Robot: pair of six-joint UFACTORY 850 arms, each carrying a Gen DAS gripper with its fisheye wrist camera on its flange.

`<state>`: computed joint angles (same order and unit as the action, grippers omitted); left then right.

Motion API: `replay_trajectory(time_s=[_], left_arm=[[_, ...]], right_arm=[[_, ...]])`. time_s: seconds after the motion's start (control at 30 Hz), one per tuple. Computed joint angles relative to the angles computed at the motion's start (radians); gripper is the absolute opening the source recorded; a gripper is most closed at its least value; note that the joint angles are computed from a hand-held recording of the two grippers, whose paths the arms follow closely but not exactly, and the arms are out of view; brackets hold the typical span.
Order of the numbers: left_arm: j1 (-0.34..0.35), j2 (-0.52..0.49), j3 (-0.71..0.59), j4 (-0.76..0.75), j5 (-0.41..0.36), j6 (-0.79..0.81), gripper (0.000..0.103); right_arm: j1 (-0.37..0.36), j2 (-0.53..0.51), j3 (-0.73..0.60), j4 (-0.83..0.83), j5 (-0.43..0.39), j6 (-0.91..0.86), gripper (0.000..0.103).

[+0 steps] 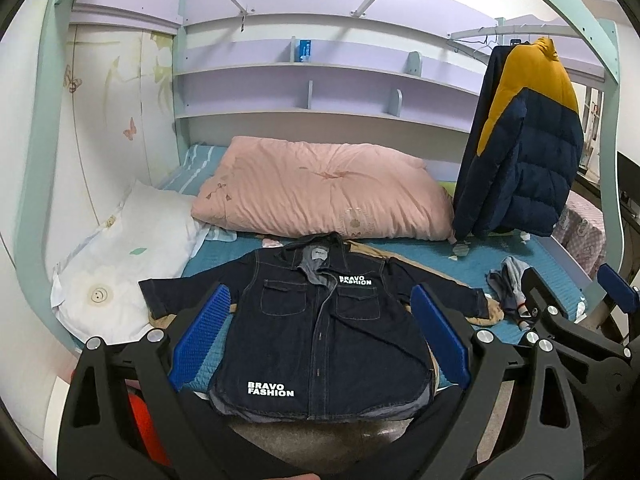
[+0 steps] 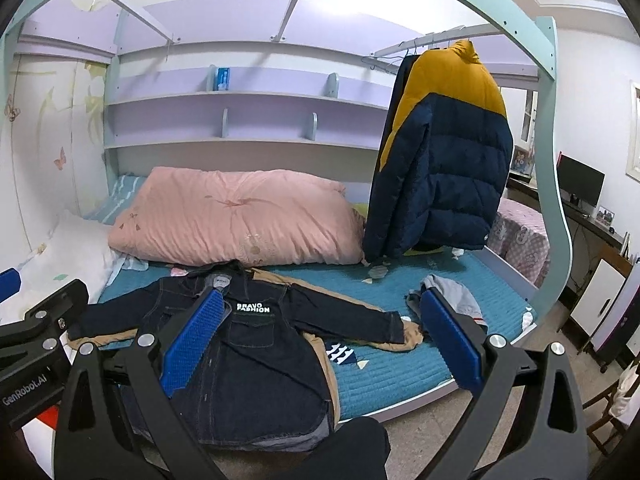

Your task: Fold large clothes

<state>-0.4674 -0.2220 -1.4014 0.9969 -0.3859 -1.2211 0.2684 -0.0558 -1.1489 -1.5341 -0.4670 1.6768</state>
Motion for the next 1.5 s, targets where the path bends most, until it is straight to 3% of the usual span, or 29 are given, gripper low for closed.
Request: replay_trajectory(time_s=[0.6,1.07,1.5], left_arm=[[-0.004,-0.001,0.010,0.044,-0.004,-0.031,0.092],[-0.006,-0.001,0.010,0.055,-0.011,-0.041,0.092],[0.013,-0.004,0.009,-0.002,0.030,0.030,0.092]], right_arm=[[-0.002,-0.014,-0.012,0.040,0.013,-0.020,0.095],[0.010,-0.017,-0.015,0.031,-0.023,-0.018,0.095],[0.002,-0.015,-0.015,0.039,-0.035,-0.033,0.095]])
